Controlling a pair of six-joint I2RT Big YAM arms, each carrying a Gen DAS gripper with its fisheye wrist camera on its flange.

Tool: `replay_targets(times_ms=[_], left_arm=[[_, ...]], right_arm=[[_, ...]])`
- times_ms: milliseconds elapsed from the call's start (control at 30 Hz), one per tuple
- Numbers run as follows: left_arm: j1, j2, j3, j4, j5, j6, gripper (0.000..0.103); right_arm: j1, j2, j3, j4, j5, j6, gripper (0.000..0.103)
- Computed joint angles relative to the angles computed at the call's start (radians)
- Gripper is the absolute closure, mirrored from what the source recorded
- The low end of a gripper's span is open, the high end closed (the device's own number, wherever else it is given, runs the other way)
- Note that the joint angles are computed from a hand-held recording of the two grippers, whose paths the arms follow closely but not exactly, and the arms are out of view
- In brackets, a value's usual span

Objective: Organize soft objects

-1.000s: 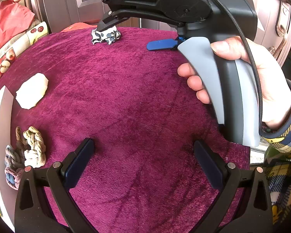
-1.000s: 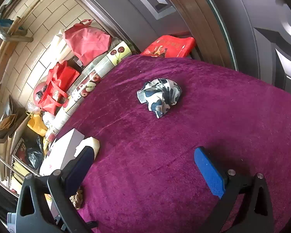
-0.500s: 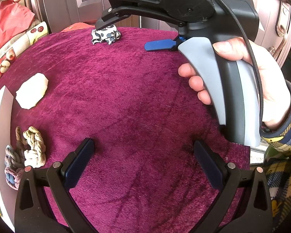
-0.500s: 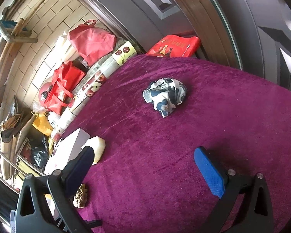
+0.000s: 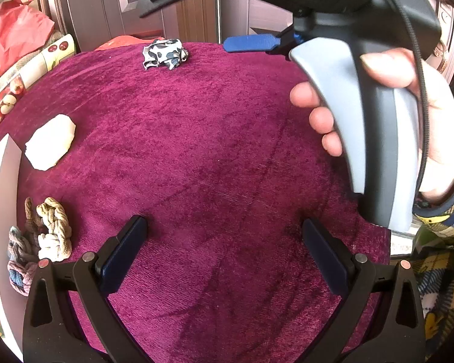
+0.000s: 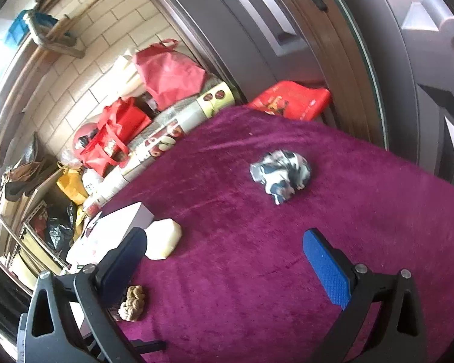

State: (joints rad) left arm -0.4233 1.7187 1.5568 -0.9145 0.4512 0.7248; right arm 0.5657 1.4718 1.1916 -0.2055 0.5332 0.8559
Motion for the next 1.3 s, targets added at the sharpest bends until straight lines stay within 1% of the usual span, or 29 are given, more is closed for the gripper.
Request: replay_targets(times_ms=[100, 133, 167, 233, 300, 333, 400, 433, 467, 500, 533, 567, 600, 667, 700, 767, 800, 833, 867, 900, 933, 967, 1000, 1033, 1067, 1100, 1133, 1200, 1300], left_arm=[[0.004, -0.025, -0.031, 0.035, -0.012, -0.013, 0.001], [0.014, -0.067, -0.074, 0.087, -0.005, -0.030, 0.001], [0.030, -0.092, -0.097, 0.123, 0.022, -0.054, 0.001], [0.093, -0.146, -0.133, 0.196, 0.124, -0.152, 0.000], [0.148, -0.185, -0.162, 0.290, 0.165, -0.255, 0.000], [0.184, -0.205, -0.171, 0.354, 0.155, -0.331, 0.000], [0.219, -0.208, -0.154, 0.400, 0.111, -0.419, 0.000], [0.237, -0.193, -0.119, 0.394, 0.071, -0.464, 0.000], [0.242, -0.179, -0.090, 0.373, 0.041, -0.486, 0.000], [0.244, -0.156, -0.048, 0.334, 0.020, -0.501, 0.000], [0.243, -0.130, -0.006, 0.295, 0.024, -0.495, 0.000], [0.237, -0.117, 0.012, 0.283, 0.018, -0.479, 0.000], [0.219, -0.102, 0.032, 0.277, -0.020, -0.455, 0.000], [0.188, -0.067, 0.076, 0.260, -0.082, -0.437, 0.000], [0.171, -0.030, 0.126, 0.225, -0.101, -0.439, 0.000], [0.150, 0.036, 0.223, 0.136, -0.103, -0.454, 0.000], [0.136, 0.086, 0.297, 0.077, -0.107, -0.469, 0.000], [0.128, 0.115, 0.340, 0.044, -0.113, -0.477, 0.000], [0.113, 0.152, 0.392, 0.009, -0.135, -0.486, 0.000], [0.100, 0.177, 0.424, -0.008, -0.159, -0.491, 0.000], [0.084, 0.217, 0.475, -0.035, -0.196, -0.494, 0.000], [0.075, 0.239, 0.504, -0.051, -0.212, -0.497, 0.000], [0.068, 0.264, 0.535, -0.070, -0.224, -0.500, 0.000], [0.057, 0.295, 0.571, -0.094, -0.242, -0.502, 0.000], [0.050, 0.312, 0.587, -0.104, -0.261, -0.503, 0.000], [0.039, 0.329, 0.599, -0.107, -0.295, -0.501, 0.000], [0.031, 0.344, 0.607, -0.104, -0.322, -0.497, 0.000], [0.019, 0.365, 0.617, -0.103, -0.366, -0.492, 0.000], [0.018, 0.401, 0.651, -0.121, -0.385, -0.516, 0.000]], right_arm=[[0.003, -0.002, 0.003, 0.011, -0.005, -0.016, 0.000], [0.005, -0.005, 0.003, 0.014, -0.002, -0.028, 0.000], [0.006, -0.009, 0.000, 0.021, 0.005, -0.044, 0.000], [0.007, -0.020, -0.004, 0.036, 0.020, -0.097, 0.000], [0.005, -0.024, -0.003, 0.049, 0.034, -0.155, 0.000], [0.001, -0.025, 0.001, 0.055, 0.045, -0.192, 0.000], [-0.012, -0.025, 0.006, 0.062, 0.051, -0.220, 0.000], [-0.021, -0.023, 0.014, 0.056, 0.041, -0.228, 0.000], [-0.034, -0.016, 0.032, 0.032, 0.028, -0.233, 0.000], [-0.048, -0.003, 0.062, -0.018, 0.021, -0.237, 0.000], [-0.067, 0.023, 0.113, -0.102, 0.016, -0.242, 0.000], [-0.081, 0.046, 0.153, -0.161, 0.008, -0.245, 0.000], [-0.097, 0.072, 0.194, -0.219, -0.001, -0.245, 0.000], [-0.125, 0.122, 0.262, -0.294, -0.013, -0.230, 0.000], [-0.137, 0.154, 0.300, -0.326, -0.016, -0.224, 0.000], [-0.150, 0.200, 0.352, -0.375, -0.023, -0.226, 0.000], [-0.155, 0.227, 0.384, -0.410, -0.025, -0.226, 0.000], [-0.159, 0.255, 0.414, -0.447, -0.023, -0.223, 0.000], [-0.159, 0.271, 0.429, -0.466, -0.020, -0.221, 0.000], [-0.160, 0.294, 0.449, -0.490, -0.013, -0.223, 0.000], [-0.159, 0.303, 0.457, -0.511, 0.001, -0.220, 0.001], [-0.160, 0.315, 0.466, -0.528, 0.008, -0.219, 0.003], [-0.164, 0.321, 0.469, -0.536, 0.001, -0.220, 0.016], [-0.171, 0.326, 0.473, -0.547, -0.036, -0.215, 0.036], [-0.176, 0.323, 0.467, -0.543, -0.055, -0.212, 0.044], [-0.180, 0.315, 0.453, -0.529, -0.070, -0.206, 0.054], [-0.181, 0.306, 0.439, -0.510, -0.081, -0.206, 0.059], [-0.180, 0.294, 0.421, -0.481, -0.091, -0.212, 0.060], [-0.172, 0.287, 0.411, -0.462, -0.080, -0.228, 0.060]])
